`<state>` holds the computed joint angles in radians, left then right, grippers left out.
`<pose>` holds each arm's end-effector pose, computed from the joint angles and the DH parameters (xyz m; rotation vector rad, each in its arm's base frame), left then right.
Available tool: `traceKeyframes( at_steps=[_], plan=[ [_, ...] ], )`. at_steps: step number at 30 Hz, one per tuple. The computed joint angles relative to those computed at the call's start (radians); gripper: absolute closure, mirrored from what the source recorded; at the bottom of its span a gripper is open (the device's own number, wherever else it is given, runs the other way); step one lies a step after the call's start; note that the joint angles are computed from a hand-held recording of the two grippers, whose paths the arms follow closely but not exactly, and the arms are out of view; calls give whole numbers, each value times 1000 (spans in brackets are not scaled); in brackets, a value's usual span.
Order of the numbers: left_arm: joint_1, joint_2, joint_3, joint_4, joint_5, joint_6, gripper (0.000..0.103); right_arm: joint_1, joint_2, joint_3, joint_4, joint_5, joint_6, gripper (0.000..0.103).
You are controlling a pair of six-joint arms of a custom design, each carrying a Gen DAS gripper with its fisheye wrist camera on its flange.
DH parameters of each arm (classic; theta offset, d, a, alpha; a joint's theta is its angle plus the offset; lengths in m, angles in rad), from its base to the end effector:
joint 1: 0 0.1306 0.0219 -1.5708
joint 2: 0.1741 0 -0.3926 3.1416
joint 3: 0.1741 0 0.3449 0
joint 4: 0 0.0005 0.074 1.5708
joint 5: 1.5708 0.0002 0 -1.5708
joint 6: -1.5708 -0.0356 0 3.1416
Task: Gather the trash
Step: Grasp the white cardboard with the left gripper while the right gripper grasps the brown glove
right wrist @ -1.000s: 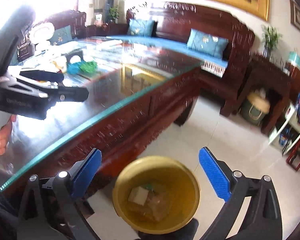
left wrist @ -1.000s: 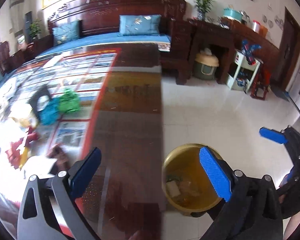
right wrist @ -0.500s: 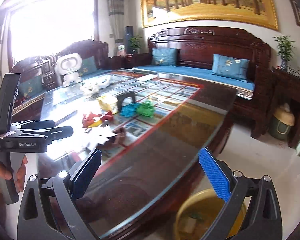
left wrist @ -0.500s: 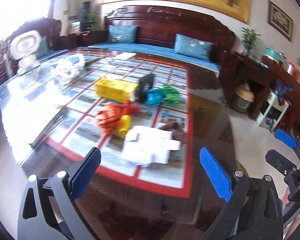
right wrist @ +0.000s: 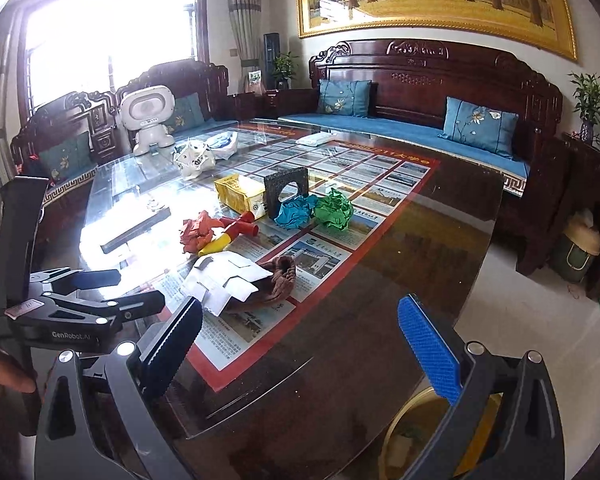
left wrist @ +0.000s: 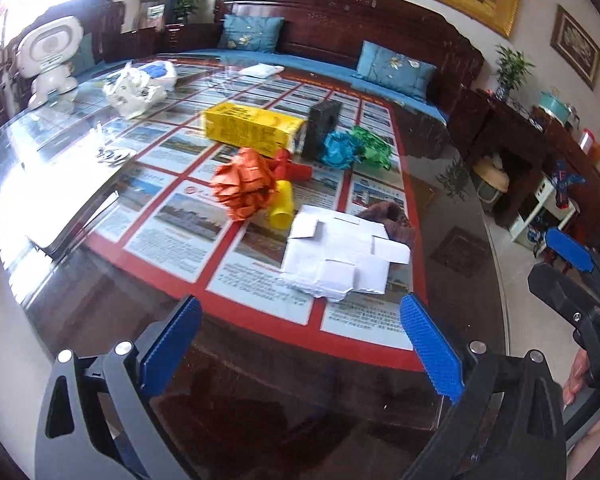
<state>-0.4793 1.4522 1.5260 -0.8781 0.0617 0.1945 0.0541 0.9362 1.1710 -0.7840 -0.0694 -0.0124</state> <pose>0.4100 -0.2161 0.4690 0.3716 2.3804 -0.3912 0.2757 0.0169 0.5052 -0.0854 2.1189 0.1130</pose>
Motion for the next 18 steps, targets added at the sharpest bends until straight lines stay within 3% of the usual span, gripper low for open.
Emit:
traceKeyframes(
  at_steps=[6, 14, 18],
  plan=[
    [-41, 93, 88, -31, -17, -47, 4, -24, 13, -3, 12, -12, 8, 8],
    [-34, 186, 181, -86, 9, -28, 4, -92, 38, -4, 27, -76, 7, 8],
    [-21, 186, 181, -77, 42, -18, 16, -110, 47, -9, 29, -96, 5, 8]
  ],
)
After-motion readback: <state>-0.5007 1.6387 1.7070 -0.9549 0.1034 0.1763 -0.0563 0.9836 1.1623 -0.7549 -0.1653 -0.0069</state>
